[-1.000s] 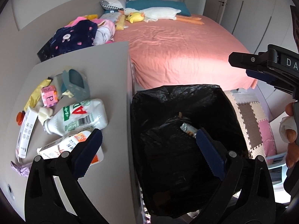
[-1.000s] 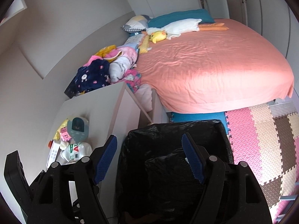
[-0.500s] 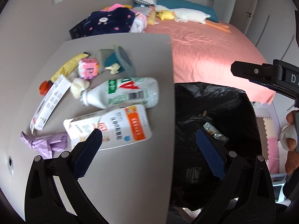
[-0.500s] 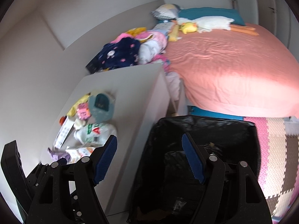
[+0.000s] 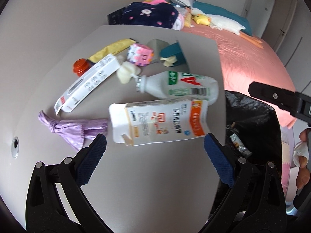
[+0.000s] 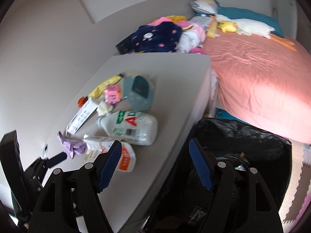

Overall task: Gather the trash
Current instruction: 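Move both tools back over the desk toward the drink carton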

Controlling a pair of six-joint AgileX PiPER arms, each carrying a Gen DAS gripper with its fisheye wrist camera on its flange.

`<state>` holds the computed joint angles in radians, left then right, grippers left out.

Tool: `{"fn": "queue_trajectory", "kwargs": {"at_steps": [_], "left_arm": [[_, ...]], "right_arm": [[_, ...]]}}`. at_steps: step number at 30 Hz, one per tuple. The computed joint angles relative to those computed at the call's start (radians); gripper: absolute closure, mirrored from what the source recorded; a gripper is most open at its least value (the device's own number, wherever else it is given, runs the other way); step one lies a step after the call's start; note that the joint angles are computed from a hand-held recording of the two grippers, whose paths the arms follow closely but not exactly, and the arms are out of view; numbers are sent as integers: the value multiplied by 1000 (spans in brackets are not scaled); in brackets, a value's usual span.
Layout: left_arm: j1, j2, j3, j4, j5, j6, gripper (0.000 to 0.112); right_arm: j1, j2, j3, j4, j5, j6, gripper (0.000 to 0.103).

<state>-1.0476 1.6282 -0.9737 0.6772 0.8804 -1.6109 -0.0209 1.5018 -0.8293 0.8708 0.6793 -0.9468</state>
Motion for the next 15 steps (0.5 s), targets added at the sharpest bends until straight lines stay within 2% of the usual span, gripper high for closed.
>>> {"fn": "queue_trajectory", "kwargs": {"at_steps": [9,15], "left_arm": [[66,-99,147,-4,-28,-76,16],[119,-145,216,-20,-45,-109,16]], "right_arm": [[121,70,-28,31,41,-130,31],[202,133,-89,2,52,-146,31]]}}
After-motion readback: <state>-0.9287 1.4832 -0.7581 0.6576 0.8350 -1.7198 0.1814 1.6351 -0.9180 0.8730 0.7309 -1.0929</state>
